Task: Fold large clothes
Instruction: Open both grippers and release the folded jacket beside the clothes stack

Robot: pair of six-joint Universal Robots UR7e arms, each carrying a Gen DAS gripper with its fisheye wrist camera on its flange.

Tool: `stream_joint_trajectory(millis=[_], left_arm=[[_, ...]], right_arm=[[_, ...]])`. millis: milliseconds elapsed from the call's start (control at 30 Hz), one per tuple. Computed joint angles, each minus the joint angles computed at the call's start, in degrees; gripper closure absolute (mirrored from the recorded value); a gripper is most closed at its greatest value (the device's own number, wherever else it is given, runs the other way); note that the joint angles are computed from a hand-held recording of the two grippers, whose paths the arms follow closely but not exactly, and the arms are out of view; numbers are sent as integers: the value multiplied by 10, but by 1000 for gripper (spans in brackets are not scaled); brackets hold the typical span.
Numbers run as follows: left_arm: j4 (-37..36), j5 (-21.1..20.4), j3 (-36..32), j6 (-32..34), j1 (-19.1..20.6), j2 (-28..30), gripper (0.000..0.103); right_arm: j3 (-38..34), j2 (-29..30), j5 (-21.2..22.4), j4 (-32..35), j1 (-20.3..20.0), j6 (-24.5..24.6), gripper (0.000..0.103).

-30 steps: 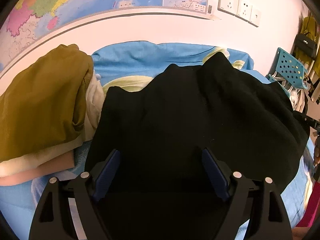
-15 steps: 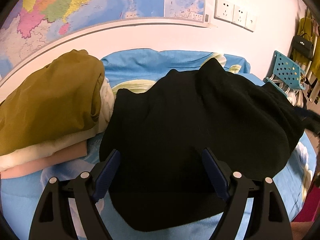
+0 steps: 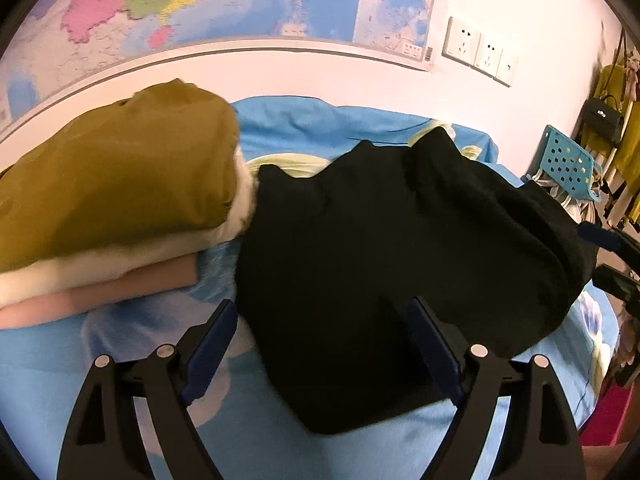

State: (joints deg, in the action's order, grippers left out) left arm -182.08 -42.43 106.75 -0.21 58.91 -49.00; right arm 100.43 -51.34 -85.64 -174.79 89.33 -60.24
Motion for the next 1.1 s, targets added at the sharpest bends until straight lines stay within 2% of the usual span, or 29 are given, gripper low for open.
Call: stream_joint_trajectory(millis=[100,367,500,667,767,867,1000,1067,1100], left_arm=[[-1,-5,17,-17,0,-13,19],[3,-7,55,-49,-4,-31,16],[2,-16,67,-57,-6,-33,16],[9,-23,72,-68,-7,-37,15],[12,-32,76,-73,-5,-40,15],[17,-46,77,-80,-1,-43,15],[31,-81,78,-93,9,-51,15],[39,-124,77,-100,19,-58,15],[41,-168,75,-104,31,-62,15]], right_arm=[[13,7,-2,-1,14,-40,24],[15,53,-62,-5,39,-118,24],[18,84,-103,-61,50,-180,24],[20,116,-129,-138,51,-250,26],[12,136,-139,-173,50,-272,37],[-1,141,-135,-164,48,-266,46],[-16,124,-107,-105,48,-205,71],[-35,112,-91,-51,47,-144,76],[-44,109,-81,-31,45,-121,76]])
